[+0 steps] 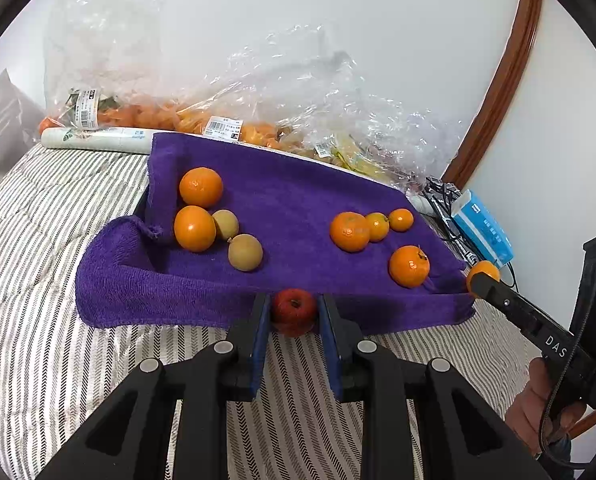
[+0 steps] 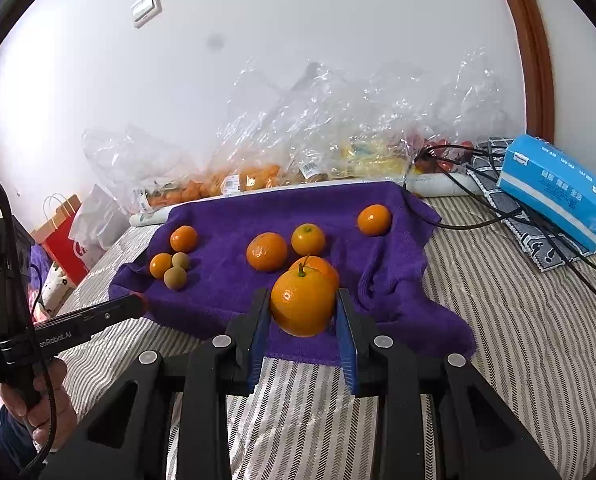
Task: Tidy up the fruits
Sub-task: 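Carry the red fruit and the tangerine over the purple towel with both tools, then lower both fruits onto the towel and open both tools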
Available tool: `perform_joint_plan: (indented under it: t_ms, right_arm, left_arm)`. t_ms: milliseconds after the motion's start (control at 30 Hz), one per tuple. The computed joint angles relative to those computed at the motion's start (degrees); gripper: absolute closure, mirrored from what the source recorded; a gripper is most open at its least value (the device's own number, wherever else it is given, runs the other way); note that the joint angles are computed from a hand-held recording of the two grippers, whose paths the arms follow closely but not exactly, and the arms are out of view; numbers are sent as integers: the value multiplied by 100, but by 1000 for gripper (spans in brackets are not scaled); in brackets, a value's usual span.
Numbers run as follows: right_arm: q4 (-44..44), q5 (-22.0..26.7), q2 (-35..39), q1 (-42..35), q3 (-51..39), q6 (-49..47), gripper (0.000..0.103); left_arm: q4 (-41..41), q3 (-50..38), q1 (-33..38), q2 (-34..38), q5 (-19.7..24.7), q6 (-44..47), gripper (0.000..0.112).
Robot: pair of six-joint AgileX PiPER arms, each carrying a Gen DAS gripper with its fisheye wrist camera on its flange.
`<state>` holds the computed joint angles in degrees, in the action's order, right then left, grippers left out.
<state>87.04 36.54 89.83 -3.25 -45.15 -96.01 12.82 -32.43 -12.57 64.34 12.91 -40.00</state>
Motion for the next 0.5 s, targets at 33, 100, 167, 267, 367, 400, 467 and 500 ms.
perform_joint_plan:
  t_ms: [33,100,167,267,367,400,467,500]
  right_arm:
    - [29,-20,-10,11,12,-28,71]
    - [34,-31,-6,27,2,-20,71]
    - [-61,-50,1,60,-69,97,71]
    - [-237,-297,33,218,-254,347,71]
    - [-755,-599,221,447,-587,898,71]
    - [-835,-678,261,500,-658,960,71]
    - [-882,-843,326,593,-788,976,72]
    - [-881,-893,356,602,-836,986,71]
  left_arm:
    - [109,-12,-9,2,23,-98,89]
    - [111,-51,-12,-1,85,-83,89]
    - [-245,-173,44,69,205,322,89]
    - [-989,-462,166,313,396,1057,89]
    - [-1169,-865,155,608,510,1328,89]
    - [-787,-1069,67,776,593,1013,89]
    - [-488,-1363,-29,1062,661,758,89]
    - [-667,-1490,-22,1232,650,951,89]
